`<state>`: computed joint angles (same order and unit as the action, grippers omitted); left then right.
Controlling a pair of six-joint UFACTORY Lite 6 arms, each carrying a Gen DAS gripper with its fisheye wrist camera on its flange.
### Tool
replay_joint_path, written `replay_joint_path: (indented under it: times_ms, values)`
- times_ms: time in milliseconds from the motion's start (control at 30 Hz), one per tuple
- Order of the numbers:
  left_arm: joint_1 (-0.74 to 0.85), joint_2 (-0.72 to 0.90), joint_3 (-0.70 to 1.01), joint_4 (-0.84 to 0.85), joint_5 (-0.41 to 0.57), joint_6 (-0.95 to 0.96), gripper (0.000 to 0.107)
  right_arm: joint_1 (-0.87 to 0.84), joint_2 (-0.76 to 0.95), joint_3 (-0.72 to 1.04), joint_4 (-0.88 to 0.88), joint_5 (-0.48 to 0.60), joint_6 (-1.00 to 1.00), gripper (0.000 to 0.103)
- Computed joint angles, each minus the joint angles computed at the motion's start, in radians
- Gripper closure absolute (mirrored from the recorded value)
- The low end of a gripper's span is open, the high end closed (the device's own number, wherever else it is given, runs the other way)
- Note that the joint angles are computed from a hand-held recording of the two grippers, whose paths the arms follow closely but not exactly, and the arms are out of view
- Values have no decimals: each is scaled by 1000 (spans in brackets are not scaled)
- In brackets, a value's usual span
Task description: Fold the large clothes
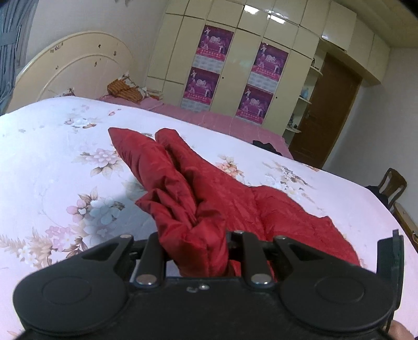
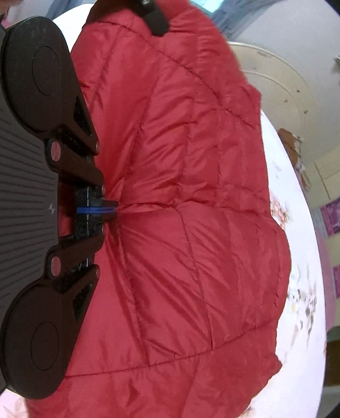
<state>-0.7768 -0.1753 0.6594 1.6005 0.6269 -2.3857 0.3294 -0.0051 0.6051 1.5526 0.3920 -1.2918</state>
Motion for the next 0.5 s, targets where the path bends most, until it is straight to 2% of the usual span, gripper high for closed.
replay_joint_path:
  times_ms: [100, 267, 367, 500]
  values:
    - [-29, 12, 35, -26, 28, 27, 88, -111, -56, -36, 23, 104, -40, 103]
    - [-133, 98, 171, -55, 97, 78, 88, -313, -197, -103, -31, 203, -88, 103]
    - [-180, 188, 282, -51, 98, 106, 88, -459, -259, -121, -104, 273, -100, 103]
    - [-219, 357, 464, -32, 48, 141, 88, -645, -278, -105, -186, 370, -102, 103]
